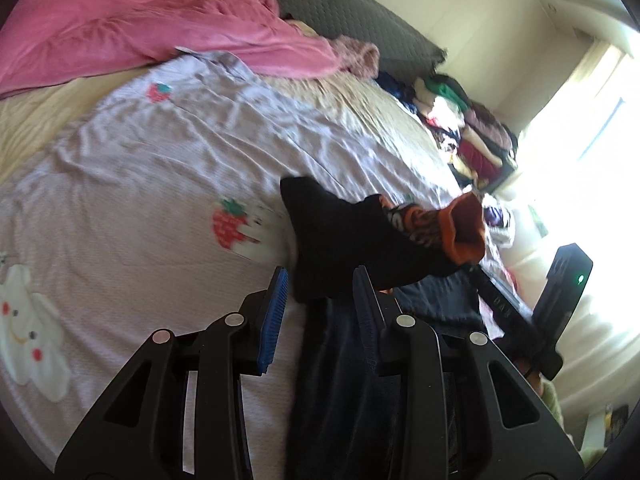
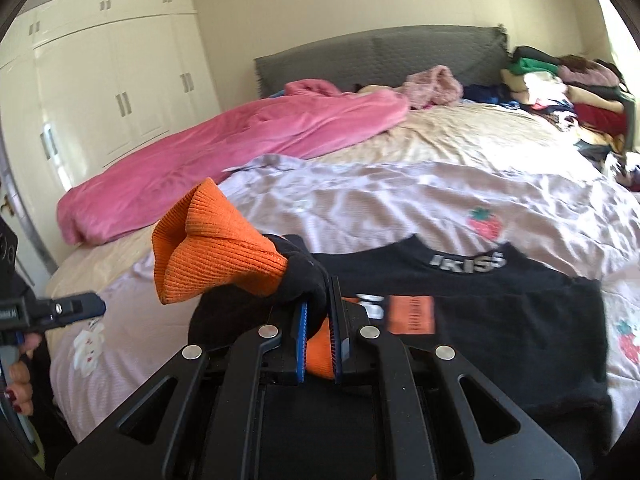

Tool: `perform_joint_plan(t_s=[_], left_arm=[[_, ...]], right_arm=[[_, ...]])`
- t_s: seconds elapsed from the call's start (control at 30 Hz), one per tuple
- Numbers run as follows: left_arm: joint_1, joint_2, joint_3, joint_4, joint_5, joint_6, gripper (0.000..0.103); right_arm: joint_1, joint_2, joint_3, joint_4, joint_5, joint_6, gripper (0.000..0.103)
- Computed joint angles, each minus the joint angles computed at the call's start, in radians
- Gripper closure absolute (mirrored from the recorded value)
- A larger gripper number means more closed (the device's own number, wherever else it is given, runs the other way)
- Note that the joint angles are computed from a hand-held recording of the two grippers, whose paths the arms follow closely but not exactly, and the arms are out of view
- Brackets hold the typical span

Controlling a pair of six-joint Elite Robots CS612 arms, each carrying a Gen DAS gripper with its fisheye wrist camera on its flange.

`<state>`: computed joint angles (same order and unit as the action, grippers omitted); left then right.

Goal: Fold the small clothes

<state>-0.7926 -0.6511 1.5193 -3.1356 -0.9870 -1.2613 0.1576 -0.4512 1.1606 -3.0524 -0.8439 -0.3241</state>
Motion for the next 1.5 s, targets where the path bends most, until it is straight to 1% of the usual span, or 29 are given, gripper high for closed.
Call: perform_joint_plan(t_s=[0.07,0.2,0.3,0.4,0.5,0.57,0.63,0.7,0.83,0.9,0.93,1.0,1.03,1.07,1.1,1.13,1.17,1.23,1.27,1.33,1.43,1.5], left_arm=[[0.006,0.024,-0.045,0.018,-0.035,0.027,0.078],[0.014,0.077,-0.146,0.084,-0.104,0.084,0.078],[0.019,0.114,-0.209,0.131,-0.153,0.109,0.078],[0.023,0.134,-0.244,0.174,-0.181,0.121,0.078],[0.024,0.141,-0.259,0.217,-0.187,0.128,0.078],[0.025,0.143,-0.263,0.222,-0.187,0.127,0.078],[0.027,0.145,-0.272,0.232,-0.181,0.131,0.078],[0.029,0.145,-0.282,0.248,-0.159,0.137,0.078],[0.038,0.163,-0.336,0.306,-0.127,0.16,0.078],[0.044,0.184,-0.384,0.348,-0.124,0.192,0.078],[0.047,0.192,-0.402,0.362,-0.13,0.201,0.078],[0.058,0.215,-0.441,0.402,-0.166,0.208,0.078],[0.064,0.223,-0.452,0.414,-0.187,0.205,0.078],[0.068,0.231,-0.46,0.424,-0.202,0.203,0.078],[0.069,0.234,-0.46,0.424,-0.207,0.202,0.078],[0.07,0.237,-0.459,0.419,-0.213,0.204,0.078],[0.07,0.238,-0.457,0.418,-0.213,0.203,0.078],[0.068,0.238,-0.45,0.404,-0.214,0.203,0.076],[0.068,0.238,-0.446,0.395,-0.213,0.204,0.076],[0.065,0.239,-0.446,0.397,-0.208,0.213,0.076],[0.063,0.237,-0.442,0.392,-0.202,0.22,0.076],[0.062,0.236,-0.439,0.383,-0.198,0.222,0.076]], right_arm=[[-0.01,0.005,-0.008,0.0,-0.016,0.014,0.094],[-0.026,0.015,-0.023,0.016,-0.055,0.033,0.094],[-0.038,0.025,-0.036,0.035,-0.074,0.043,0.094],[-0.046,0.032,-0.042,0.037,-0.085,0.057,0.094],[-0.053,0.038,-0.048,0.04,-0.092,0.068,0.094],[-0.055,0.043,-0.055,0.047,-0.095,0.072,0.094],[-0.057,0.047,-0.06,0.056,-0.099,0.075,0.094],[-0.058,0.049,-0.063,0.066,-0.1,0.08,0.094],[-0.061,0.055,-0.076,0.097,-0.103,0.107,0.093],[-0.062,0.059,-0.085,0.124,-0.111,0.121,0.093],[-0.062,0.059,-0.087,0.133,-0.127,0.124,0.092],[-0.06,0.059,-0.092,0.162,-0.163,0.12,0.084],[-0.059,0.059,-0.093,0.175,-0.182,0.12,0.071],[-0.06,0.059,-0.094,0.187,-0.197,0.121,0.065],[-0.063,0.062,-0.097,0.202,-0.192,0.118,0.065],[-0.066,0.063,-0.099,0.21,-0.186,0.109,0.062],[-0.068,0.064,-0.098,0.215,-0.186,0.101,0.053],[-0.075,0.066,-0.096,0.213,-0.166,0.09,0.046],[-0.079,0.067,-0.097,0.21,-0.151,0.09,0.04],[-0.085,0.073,-0.106,0.225,-0.123,0.096,0.033],[-0.087,0.08,-0.118,0.235,-0.114,0.126,0.033],[-0.088,0.085,-0.125,0.238,-0.112,0.163,0.033]])
